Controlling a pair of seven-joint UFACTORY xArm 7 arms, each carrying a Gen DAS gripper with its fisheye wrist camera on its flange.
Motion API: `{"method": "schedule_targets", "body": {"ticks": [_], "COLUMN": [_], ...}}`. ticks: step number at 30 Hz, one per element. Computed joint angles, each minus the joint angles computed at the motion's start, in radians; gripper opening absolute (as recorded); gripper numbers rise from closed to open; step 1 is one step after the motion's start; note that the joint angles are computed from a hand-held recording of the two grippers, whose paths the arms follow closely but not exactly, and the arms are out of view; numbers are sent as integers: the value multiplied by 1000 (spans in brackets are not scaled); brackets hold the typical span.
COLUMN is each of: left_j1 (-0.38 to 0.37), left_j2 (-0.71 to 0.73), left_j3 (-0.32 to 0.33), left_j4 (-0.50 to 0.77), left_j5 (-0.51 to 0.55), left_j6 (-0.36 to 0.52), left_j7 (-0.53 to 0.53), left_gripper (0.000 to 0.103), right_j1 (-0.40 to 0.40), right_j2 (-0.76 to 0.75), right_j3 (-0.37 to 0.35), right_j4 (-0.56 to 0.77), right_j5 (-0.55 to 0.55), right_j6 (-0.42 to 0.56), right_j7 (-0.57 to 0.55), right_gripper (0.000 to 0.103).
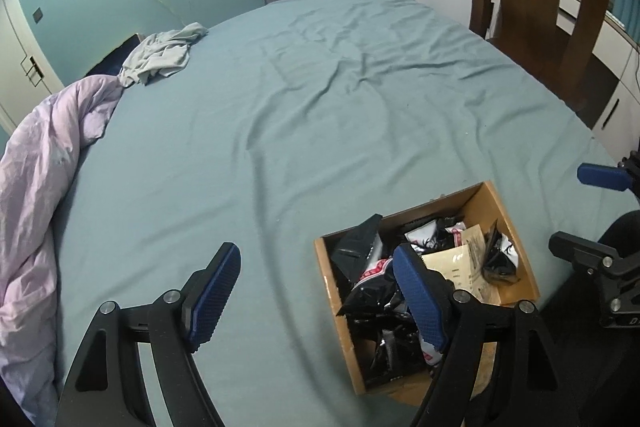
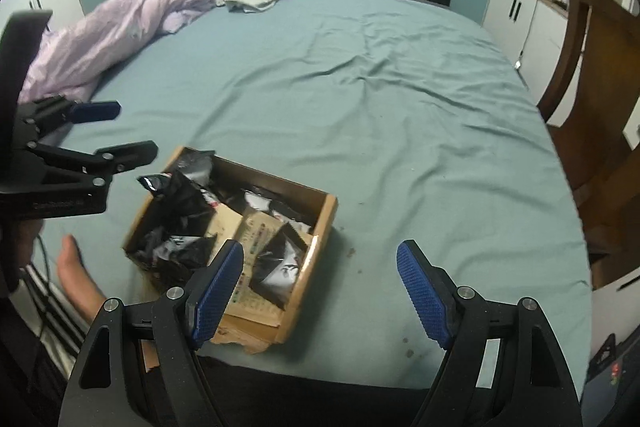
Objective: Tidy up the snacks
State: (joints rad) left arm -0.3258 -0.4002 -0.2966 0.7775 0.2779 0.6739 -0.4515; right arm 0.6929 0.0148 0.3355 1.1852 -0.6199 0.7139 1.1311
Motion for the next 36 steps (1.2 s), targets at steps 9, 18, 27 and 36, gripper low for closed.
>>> {"method": "schedule_targets", "body": {"ticks": [9, 18, 27, 36], "left_j1": [-12, -5, -6, -17], "left_j2": [24, 21, 30, 25], "left_j3": [12, 1, 5, 6], "left_j4": [19, 20, 31, 31], "left_j5": [-27, 12, -1, -2], "left_j6": [55, 72, 93, 90], "left_j7": [1, -33, -24, -9], "left_gripper": [80, 80, 80, 80], "right_j1": [27, -7, 3, 17], "right_j2": [63, 27, 42, 55], "right_j3": [-22, -29, -20, -26], "right_j4": [63, 7, 33, 52], "right_j5": [43, 135, 104, 96], "right_j6": [25, -51, -10, 12], "right_j7": [-19, -10, 3, -10], "right_gripper": [79, 79, 79, 79]}}
